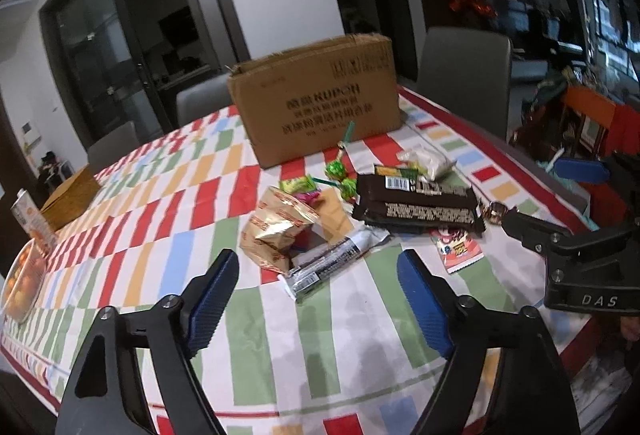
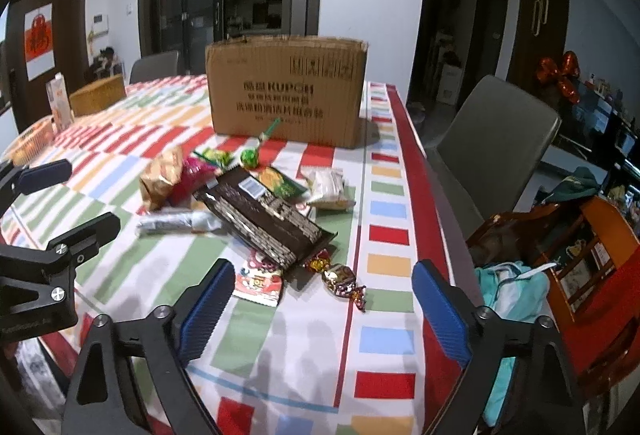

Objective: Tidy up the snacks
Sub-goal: 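Grasp the white snack bar with the left tool while the right tool grasps the gold-wrapped candy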

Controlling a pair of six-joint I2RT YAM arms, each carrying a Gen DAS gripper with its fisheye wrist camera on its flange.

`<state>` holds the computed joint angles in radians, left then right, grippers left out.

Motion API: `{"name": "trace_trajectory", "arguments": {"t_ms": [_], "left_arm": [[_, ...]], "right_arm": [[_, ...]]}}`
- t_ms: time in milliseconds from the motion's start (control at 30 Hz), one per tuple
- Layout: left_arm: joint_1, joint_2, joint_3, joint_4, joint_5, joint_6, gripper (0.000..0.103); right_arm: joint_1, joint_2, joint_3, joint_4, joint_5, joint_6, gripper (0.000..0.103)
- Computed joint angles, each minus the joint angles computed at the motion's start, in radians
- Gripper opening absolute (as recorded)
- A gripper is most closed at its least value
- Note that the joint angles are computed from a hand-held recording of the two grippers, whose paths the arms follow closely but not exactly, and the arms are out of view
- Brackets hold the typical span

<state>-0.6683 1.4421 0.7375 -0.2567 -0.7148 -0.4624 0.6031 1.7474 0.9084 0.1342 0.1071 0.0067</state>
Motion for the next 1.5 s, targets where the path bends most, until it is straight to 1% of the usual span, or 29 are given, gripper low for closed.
{"name": "trace_trajectory", "arguments": {"t_ms": [67, 267, 400, 467, 600, 767, 833, 933, 1000, 1033, 1100, 1167, 1200, 1233, 1300, 1433, 1500], "left_arm": [[0.024, 0.032, 0.004, 0.028, 0.027, 0.035, 0.076], [0.107, 0.125, 0.032, 0.095, 0.133, 0.145, 0.065], [0.145, 0.191, 0.064, 0.122, 0.199, 0.191, 0.059], [0.168, 0.22, 0.081, 0.131, 0.234, 0.209, 0.056], [0.194, 0.273, 0.115, 0.141, 0.279, 0.239, 0.052], [0.223, 0.314, 0.146, 0.14, 0.309, 0.267, 0.051], [0.242, 0.328, 0.158, 0.133, 0.344, 0.261, 0.051], [0.26, 0.339, 0.171, 0.124, 0.382, 0.249, 0.048], [0.263, 0.345, 0.183, 0.111, 0.392, 0.244, 0.045], [0.264, 0.348, 0.189, 0.103, 0.398, 0.238, 0.039], [0.266, 0.347, 0.197, 0.085, 0.412, 0.22, 0.035], [0.269, 0.343, 0.2, 0.073, 0.43, 0.2, 0.03], [0.271, 0.339, 0.199, 0.069, 0.441, 0.187, 0.028], [0.275, 0.333, 0.195, 0.067, 0.458, 0.17, 0.026], [0.281, 0.322, 0.186, 0.069, 0.483, 0.137, 0.024], [0.275, 0.292, 0.167, 0.067, 0.5, 0.082, 0.02], [0.27, 0.275, 0.159, 0.059, 0.503, 0.058, 0.019]], "right_arm": [[-0.008, 0.036, 0.032, -0.021, -0.011, -0.001, 0.084], [-0.023, 0.132, 0.122, -0.08, -0.024, 0.004, 0.075], [-0.035, 0.186, 0.175, -0.119, -0.031, 0.013, 0.071], [-0.04, 0.208, 0.199, -0.135, -0.031, 0.013, 0.067], [-0.048, 0.242, 0.235, -0.161, -0.033, 0.013, 0.062], [-0.05, 0.266, 0.27, -0.185, -0.037, 0.008, 0.054], [-0.052, 0.277, 0.286, -0.2, -0.041, 0.007, 0.052], [-0.055, 0.287, 0.305, -0.223, -0.045, 0.009, 0.049], [-0.058, 0.292, 0.315, -0.235, -0.055, 0.013, 0.047], [-0.06, 0.291, 0.317, -0.238, -0.061, 0.014, 0.045], [-0.062, 0.294, 0.324, -0.248, -0.074, 0.018, 0.04], [-0.065, 0.297, 0.33, -0.257, -0.093, 0.019, 0.031], [-0.066, 0.297, 0.331, -0.259, -0.098, 0.019, 0.029], [-0.067, 0.299, 0.333, -0.263, -0.103, 0.017, 0.024], [-0.069, 0.301, 0.336, -0.268, -0.116, 0.023, 0.024], [-0.069, 0.279, 0.316, -0.256, -0.127, 0.027, 0.024], [-0.067, 0.264, 0.303, -0.248, -0.134, 0.024, 0.024]]}}
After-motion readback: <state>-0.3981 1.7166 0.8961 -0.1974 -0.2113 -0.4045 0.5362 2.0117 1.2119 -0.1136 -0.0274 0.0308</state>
